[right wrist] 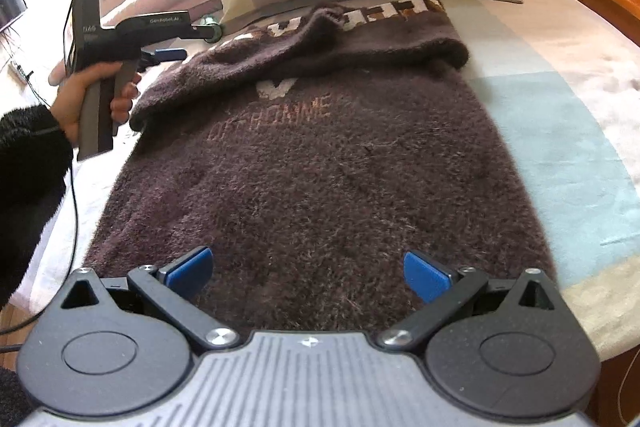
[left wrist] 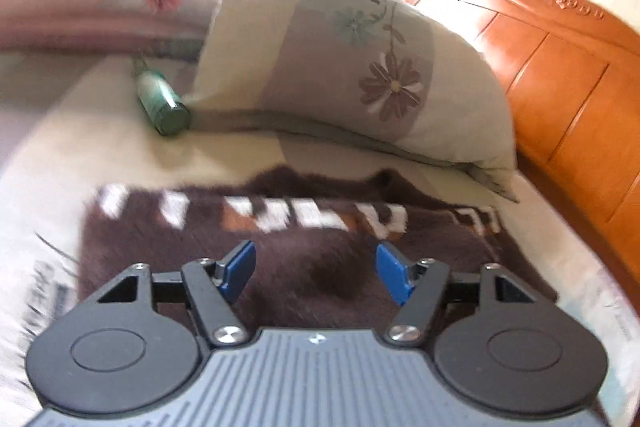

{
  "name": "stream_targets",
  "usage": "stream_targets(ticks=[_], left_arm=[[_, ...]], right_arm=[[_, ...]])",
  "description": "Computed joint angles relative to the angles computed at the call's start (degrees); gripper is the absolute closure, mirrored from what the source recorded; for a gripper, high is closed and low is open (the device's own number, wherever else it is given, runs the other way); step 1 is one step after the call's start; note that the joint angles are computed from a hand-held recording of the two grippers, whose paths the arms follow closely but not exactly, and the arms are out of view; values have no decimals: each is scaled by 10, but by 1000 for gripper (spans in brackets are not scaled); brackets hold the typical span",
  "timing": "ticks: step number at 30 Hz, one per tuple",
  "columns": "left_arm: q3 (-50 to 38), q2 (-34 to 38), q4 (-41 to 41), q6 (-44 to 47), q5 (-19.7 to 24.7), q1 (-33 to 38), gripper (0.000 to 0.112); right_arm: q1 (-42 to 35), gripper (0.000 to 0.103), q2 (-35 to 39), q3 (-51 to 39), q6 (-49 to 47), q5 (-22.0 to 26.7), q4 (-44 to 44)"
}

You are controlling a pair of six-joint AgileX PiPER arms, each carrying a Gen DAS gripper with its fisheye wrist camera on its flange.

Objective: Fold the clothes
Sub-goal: 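Lay the sleeve across the sweater below the collar and open the left gripper, then press the open left gripper on the folded sleeve while the right gripper smooths it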

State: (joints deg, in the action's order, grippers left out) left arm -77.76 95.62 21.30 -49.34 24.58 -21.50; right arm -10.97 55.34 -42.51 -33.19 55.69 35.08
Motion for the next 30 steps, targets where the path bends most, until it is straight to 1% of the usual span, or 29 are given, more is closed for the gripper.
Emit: stream_targets(ticks=[1, 2, 3, 4, 5, 6, 8, 10, 12, 14, 15, 17, 19, 21, 24, 25, 26, 27, 28, 30], left_arm=[[-9, 15, -56, 51, -2, 5, 45], [-29, 36, -98, 96, 14, 6, 43], [-56, 62, -116, 122, 40, 4, 42], [-71, 77, -112, 128, 53, 1, 41], [-78, 85, -85, 112, 58, -6, 40], [-83, 86, -81, 108, 61, -6, 40], [-83, 76, -125, 139, 59, 6, 40], [-55, 43, -168, 184, 45, 21, 40], [-22, 1, -148, 202, 42, 27, 39], [10, -37, -114, 213, 47, 35, 39], [22, -50, -112, 227, 50, 42, 38], [40, -67, -128, 270, 59, 60, 38], [64, -79, -140, 315, 50, 70, 38], [89, -88, -178, 378, 34, 79, 37], [108, -86, -247, 443, 42, 101, 36], [119, -88, -263, 460, 33, 108, 36], [133, -95, -293, 494, 23, 117, 36], [139, -102, -327, 527, 25, 127, 36], [141, -107, -357, 554, 31, 138, 36], [141, -120, -404, 590, 40, 155, 36]], right_arm=[[7, 0, 2, -2, 4, -3, -4], [16, 0, 2, -4, 13, -8, -10], [25, 0, 3, -8, 24, -12, -19], [31, 0, 5, -13, 29, -13, -26], [36, 0, 7, -19, 32, -14, -31], [38, 0, 13, -28, 31, -14, -35], [44, 0, 32, -55, 20, -13, -41], [50, 0, 63, -91, 2, -14, -42], [65, 0, 104, -138, -23, -23, -30], [101, 0, 168, -204, -37, -50, -30], [118, 0, 203, -242, -45, -61, -30], [149, 0, 275, -324, -59, -76, -32], [187, 0, 365, -417, -50, -95, -42], [215, 0, 454, -504, -27, -105, -57], [246, 0, 574, -613, -3, -123, -76], [258, 0, 609, -638, 18, -133, -99], [268, 0, 638, -660, 51, -135, -142], [268, 0, 661, -666, 62, -141, -161], [260, 0, 667, -665, 66, -144, -158], [229, 0, 665, -650, 33, -147, -89]])
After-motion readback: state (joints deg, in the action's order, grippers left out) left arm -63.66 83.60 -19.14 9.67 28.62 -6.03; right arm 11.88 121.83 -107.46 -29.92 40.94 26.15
